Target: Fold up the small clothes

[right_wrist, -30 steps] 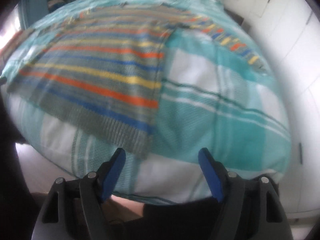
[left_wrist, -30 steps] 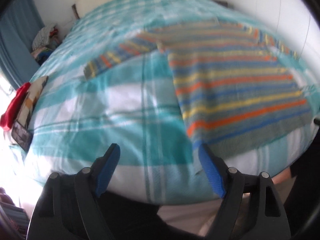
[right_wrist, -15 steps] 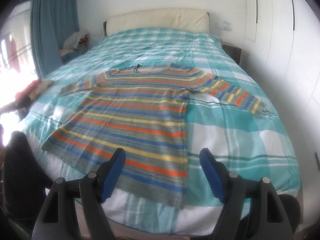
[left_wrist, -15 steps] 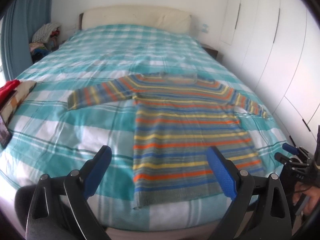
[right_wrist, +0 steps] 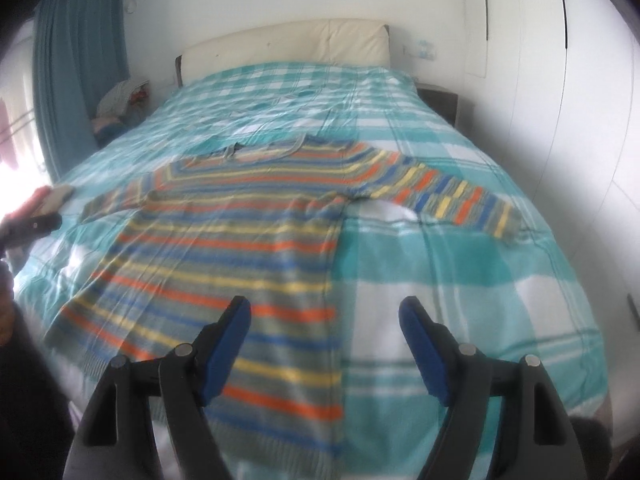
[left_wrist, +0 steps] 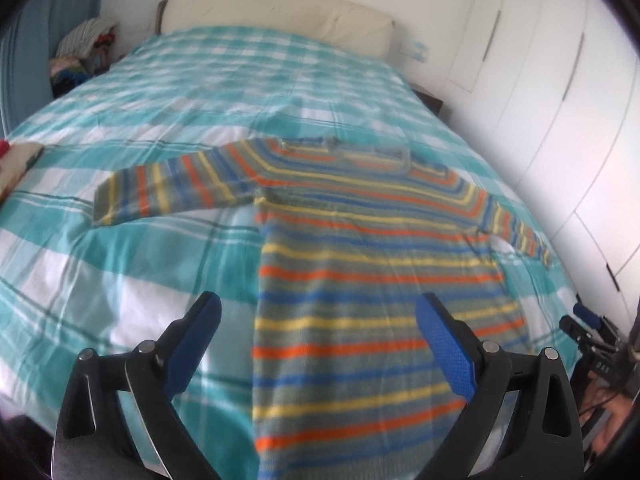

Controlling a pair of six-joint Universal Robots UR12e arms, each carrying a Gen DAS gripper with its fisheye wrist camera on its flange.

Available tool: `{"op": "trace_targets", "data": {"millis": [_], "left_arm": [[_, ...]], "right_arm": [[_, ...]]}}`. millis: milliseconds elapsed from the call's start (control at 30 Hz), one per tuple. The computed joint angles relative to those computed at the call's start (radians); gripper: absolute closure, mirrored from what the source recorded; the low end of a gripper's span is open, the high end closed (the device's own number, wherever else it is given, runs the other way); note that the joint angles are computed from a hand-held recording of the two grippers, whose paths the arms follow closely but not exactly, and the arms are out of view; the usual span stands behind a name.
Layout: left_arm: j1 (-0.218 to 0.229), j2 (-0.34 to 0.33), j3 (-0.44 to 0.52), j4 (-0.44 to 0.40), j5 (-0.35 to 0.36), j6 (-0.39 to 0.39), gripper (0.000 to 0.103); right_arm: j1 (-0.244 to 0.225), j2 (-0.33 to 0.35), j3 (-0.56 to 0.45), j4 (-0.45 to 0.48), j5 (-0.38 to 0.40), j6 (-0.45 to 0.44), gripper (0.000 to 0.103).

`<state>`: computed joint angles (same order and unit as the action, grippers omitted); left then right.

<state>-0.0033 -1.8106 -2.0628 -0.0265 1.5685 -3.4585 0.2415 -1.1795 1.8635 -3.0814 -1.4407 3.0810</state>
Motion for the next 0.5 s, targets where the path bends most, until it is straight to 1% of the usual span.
{"op": "trace_targets", "data": {"millis": [67, 133, 233, 300, 333, 367, 400, 433, 467, 500], "left_arm": [[0.015, -0.025, 0.023, 0.000, -0.008, -0.016, 0.005], [0.024, -0.052, 0.047, -0.013, 0.004, -0.021, 0.004], [0.032, -0.095, 0.068, -0.026, 0.031, -0.019, 0.004], [0.032, -0.124, 0.068, -0.017, 0.068, -0.025, 0.004], [0.030, -0.134, 0.069, -0.031, 0.085, -0.036, 0.004], [0.031, -0.138, 0.072, -0.064, 0.089, -0.053, 0.004], [0.040, -0.140, 0.077, -0.102, 0.056, -0.073, 0.004], [0.048, -0.141, 0.076, -0.109, 0.021, -0.076, 0.004], [0.049, -0.143, 0.076, -0.112, 0.013, -0.075, 0.004], [0.045, -0.145, 0.079, -0.117, 0.028, -0.070, 0.004]], "right_arm": [[0.000, 0.030, -0.034, -0.013, 0.001, 0.011, 0.026], [0.000, 0.065, -0.069, -0.033, -0.010, 0.014, 0.024], [0.003, 0.112, -0.112, -0.034, -0.072, 0.020, 0.024], [0.000, 0.144, -0.130, -0.038, -0.111, 0.035, 0.024], [-0.002, 0.155, -0.137, -0.033, -0.128, 0.044, 0.024], [-0.004, 0.165, -0.142, -0.020, -0.140, 0.055, 0.024], [-0.008, 0.171, -0.145, -0.004, -0.147, 0.067, 0.024], [-0.013, 0.178, -0.147, 0.020, -0.144, 0.082, 0.021], [-0.023, 0.185, -0.144, 0.028, -0.114, 0.105, 0.020], [-0.032, 0.190, -0.136, 0.002, -0.083, 0.123, 0.018]]}}
